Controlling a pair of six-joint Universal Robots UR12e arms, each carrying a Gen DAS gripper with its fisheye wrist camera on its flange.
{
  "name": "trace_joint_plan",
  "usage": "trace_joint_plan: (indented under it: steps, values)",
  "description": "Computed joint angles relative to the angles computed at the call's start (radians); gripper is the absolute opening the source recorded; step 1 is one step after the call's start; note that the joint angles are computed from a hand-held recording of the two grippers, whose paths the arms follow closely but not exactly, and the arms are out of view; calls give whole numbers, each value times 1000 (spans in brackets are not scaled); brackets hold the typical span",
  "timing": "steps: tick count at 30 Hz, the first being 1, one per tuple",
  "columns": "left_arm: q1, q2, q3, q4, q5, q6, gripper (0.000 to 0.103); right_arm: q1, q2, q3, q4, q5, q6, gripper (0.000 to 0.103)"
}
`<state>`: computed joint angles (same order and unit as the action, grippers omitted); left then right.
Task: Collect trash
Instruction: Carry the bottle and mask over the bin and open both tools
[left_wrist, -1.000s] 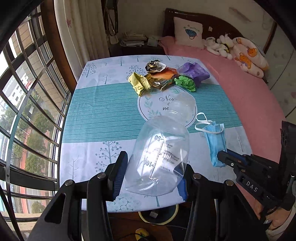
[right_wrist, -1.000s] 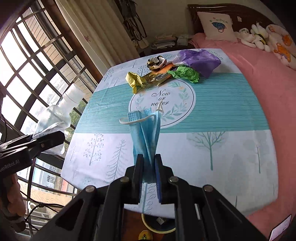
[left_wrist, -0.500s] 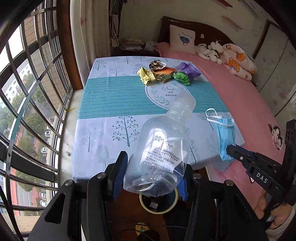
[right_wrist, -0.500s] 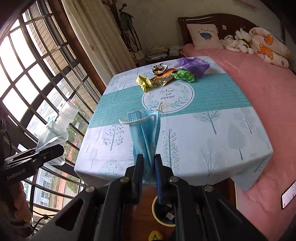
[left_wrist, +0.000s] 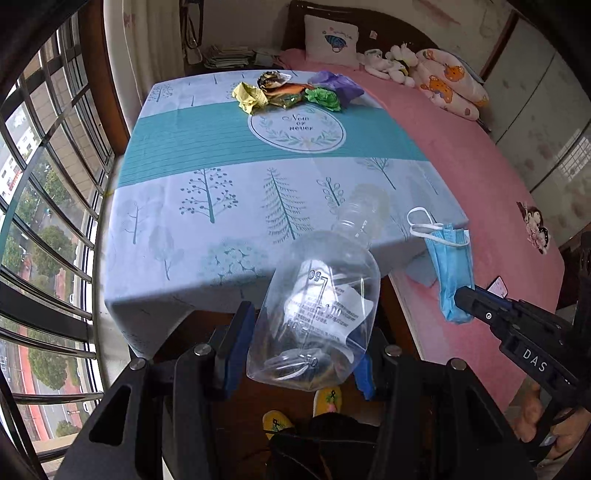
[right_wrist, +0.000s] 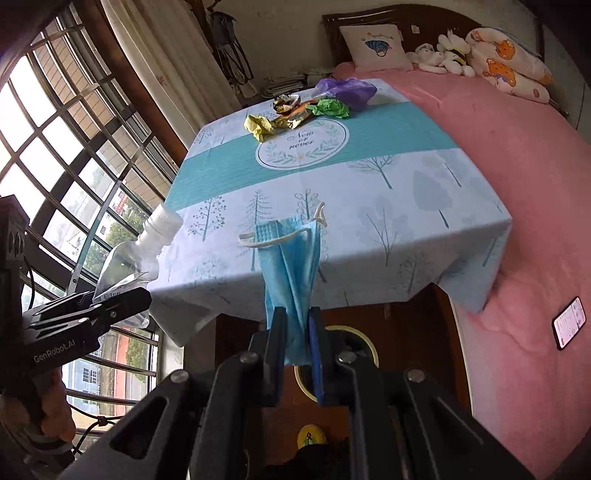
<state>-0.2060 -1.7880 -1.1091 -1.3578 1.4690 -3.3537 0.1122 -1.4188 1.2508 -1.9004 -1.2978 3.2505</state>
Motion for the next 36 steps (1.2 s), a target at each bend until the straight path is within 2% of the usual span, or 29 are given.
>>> trace_joint_plan:
  steps: [5,12,21,30,34,35,36]
  values:
    - [-30,-11,-35,-28,-10,-11,47,-12,-17,71,20,-2,0,11]
    - [-68,-42,-139,-35,-17,-36,47,-25,-9,207,22,-5,-22,11]
    - [-85,-110,-298,74,-21,-63,47,-13,67,350,-99,-2,-27,12]
    - [-72,-185,-405,219,2,-72,48,0,147,431,-205,-6,-10,12]
    - [-63,-206,-417,240,24,-87,83,4,172,443,-227,-6,-9,12]
    - [-64,-208,-419,244,35,-93,89,4,179,440,-228,-5,-9,12]
    - [-63,-210,-423,249,47,-95,90,3,183,443,-232,0,-8,12]
